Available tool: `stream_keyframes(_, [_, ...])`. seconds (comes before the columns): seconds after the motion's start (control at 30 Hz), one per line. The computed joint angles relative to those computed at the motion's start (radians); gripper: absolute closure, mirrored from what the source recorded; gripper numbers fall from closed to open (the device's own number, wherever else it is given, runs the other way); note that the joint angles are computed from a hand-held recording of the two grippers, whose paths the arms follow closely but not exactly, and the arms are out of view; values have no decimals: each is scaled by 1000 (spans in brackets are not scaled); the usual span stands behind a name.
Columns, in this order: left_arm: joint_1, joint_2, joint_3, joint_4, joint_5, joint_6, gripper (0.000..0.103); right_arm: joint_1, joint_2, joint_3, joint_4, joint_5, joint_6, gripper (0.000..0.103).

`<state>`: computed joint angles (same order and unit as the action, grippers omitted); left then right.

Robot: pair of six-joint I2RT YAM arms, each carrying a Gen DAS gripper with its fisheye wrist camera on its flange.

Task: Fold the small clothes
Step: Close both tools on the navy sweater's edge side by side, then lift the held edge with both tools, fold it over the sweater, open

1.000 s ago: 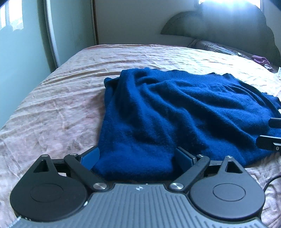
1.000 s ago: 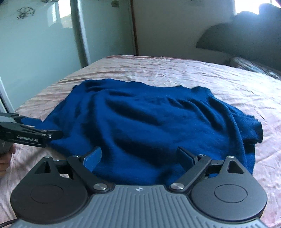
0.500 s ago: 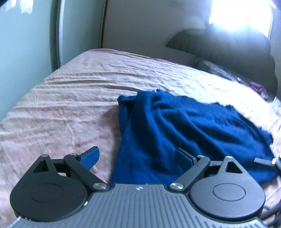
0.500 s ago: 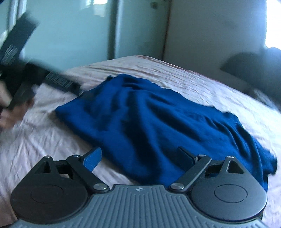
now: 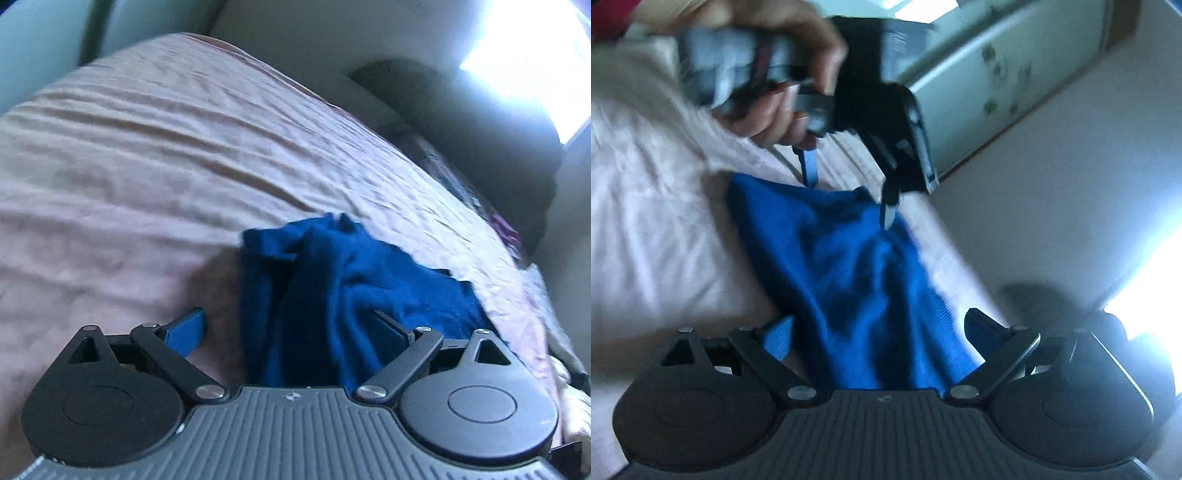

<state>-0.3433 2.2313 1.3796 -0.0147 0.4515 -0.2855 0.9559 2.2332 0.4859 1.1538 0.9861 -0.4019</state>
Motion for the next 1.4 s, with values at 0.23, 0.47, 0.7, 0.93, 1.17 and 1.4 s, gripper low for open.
stream_keyframes(0.23, [-25, 115, 185, -80, 84, 13, 9, -57, 109, 121, 154, -28, -167, 8])
stream_keyframes(0.47, [-39, 209, 330, -124, 74, 32, 50, -96, 66, 165, -10, -161, -77, 68])
stream_keyframes(0.7, [-59, 192, 321, -142, -9, 98, 88, -114, 42, 125, -1, -262, -29, 92])
stream_keyframes(0.93, [-127, 50, 155, -22, -153, 143, 89, -264, -198, -73, 12, -569, 289, 94])
stream_keyframes(1.17, [-182, -39, 134, -36, -205, 28, 89, -495, -362, -289, 133, -909, 537, 96])
stream_keyframes(1.4, [-257, -68, 161, -55, -227, -109, 89, -713, -312, -407, 345, -1154, 698, 98])
